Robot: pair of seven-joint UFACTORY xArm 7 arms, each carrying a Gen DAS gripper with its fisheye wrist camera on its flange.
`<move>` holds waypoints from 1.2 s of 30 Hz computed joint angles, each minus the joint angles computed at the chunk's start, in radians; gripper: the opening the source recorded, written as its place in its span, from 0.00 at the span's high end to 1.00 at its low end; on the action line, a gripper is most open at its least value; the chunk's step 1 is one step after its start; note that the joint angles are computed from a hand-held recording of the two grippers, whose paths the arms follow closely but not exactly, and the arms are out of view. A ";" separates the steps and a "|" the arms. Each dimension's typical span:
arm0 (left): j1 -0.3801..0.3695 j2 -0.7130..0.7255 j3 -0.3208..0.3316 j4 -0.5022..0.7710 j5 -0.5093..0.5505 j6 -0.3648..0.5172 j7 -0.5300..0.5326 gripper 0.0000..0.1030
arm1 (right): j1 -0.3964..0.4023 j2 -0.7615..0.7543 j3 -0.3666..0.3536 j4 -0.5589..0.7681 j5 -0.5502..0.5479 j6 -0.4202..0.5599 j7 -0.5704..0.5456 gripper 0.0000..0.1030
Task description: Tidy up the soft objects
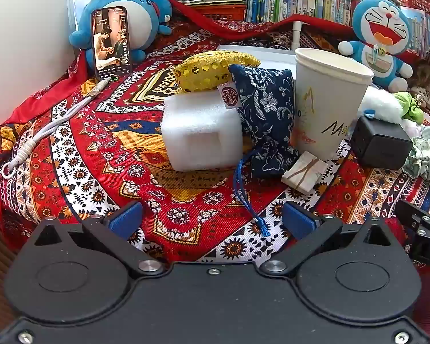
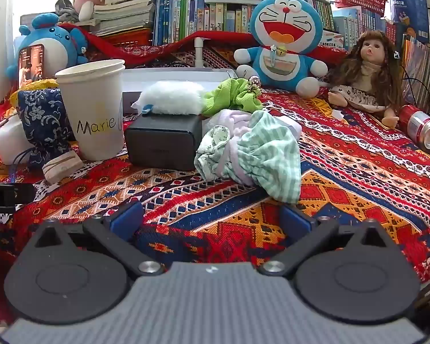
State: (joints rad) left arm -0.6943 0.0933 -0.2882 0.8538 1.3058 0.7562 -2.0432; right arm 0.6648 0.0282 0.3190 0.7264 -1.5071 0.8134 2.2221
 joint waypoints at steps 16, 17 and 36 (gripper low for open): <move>-0.004 0.002 -0.001 0.001 0.013 0.013 -0.009 0.00 | 0.004 0.002 -0.001 -0.002 -0.011 0.006 0.012 0.00; -0.004 0.002 -0.001 0.001 0.013 0.013 -0.009 0.00 | 0.004 0.002 -0.001 -0.002 -0.011 0.006 0.012 0.00; -0.006 0.003 -0.001 0.001 0.017 0.019 -0.013 0.00 | 0.002 0.003 0.000 -0.001 -0.012 0.006 0.012 0.00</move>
